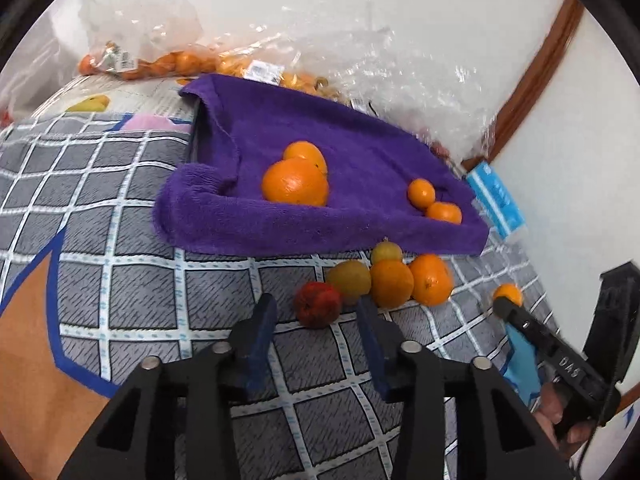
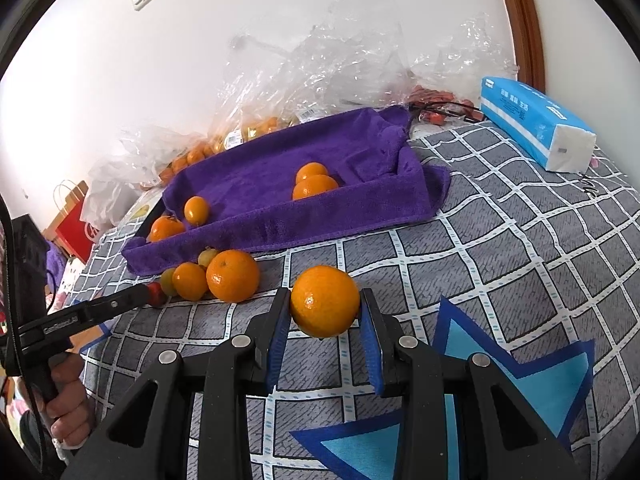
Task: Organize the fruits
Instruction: 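Close the left tool on the small red fruit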
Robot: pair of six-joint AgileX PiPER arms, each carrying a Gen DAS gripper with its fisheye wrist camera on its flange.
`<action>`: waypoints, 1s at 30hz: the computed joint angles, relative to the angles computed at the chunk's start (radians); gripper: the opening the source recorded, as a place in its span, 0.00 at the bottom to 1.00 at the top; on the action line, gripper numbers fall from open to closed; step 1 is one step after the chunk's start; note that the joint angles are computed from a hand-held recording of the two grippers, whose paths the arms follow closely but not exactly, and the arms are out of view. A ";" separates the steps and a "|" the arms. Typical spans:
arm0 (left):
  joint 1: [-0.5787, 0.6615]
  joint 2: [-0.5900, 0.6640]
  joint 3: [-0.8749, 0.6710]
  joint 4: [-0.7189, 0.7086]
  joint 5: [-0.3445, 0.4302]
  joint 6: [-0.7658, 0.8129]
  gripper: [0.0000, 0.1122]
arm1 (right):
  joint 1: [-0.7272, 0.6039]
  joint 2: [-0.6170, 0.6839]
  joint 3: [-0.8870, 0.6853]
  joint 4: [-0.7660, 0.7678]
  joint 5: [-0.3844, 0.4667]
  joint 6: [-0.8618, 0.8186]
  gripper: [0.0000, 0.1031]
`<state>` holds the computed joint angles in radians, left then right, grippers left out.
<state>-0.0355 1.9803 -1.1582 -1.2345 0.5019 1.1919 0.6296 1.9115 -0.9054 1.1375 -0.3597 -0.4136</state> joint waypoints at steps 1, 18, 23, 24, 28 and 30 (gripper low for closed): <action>-0.023 -0.006 -0.001 0.034 -0.043 -0.014 0.36 | -0.002 -0.002 0.003 -0.019 0.001 0.019 0.33; 0.034 -0.003 0.042 -0.218 0.020 0.211 0.23 | 0.006 -0.007 0.012 -0.033 -0.014 0.037 0.33; 0.042 -0.029 0.089 -0.340 0.015 0.318 0.23 | 0.007 -0.012 0.022 -0.043 -0.026 0.056 0.33; 0.039 -0.036 0.098 -0.359 0.010 0.342 0.23 | 0.007 -0.012 0.022 -0.042 -0.025 0.054 0.33; 0.041 -0.057 0.120 -0.406 0.018 0.396 0.23 | 0.021 -0.012 -0.002 0.100 -0.028 -0.091 0.33; 0.044 -0.066 0.119 -0.397 0.014 0.376 0.23 | 0.021 -0.021 -0.017 0.156 -0.010 -0.152 0.33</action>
<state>0.0086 1.9140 -1.0396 -1.6311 0.5158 1.5674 0.6510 1.8900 -0.9220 1.2936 -0.3700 -0.5656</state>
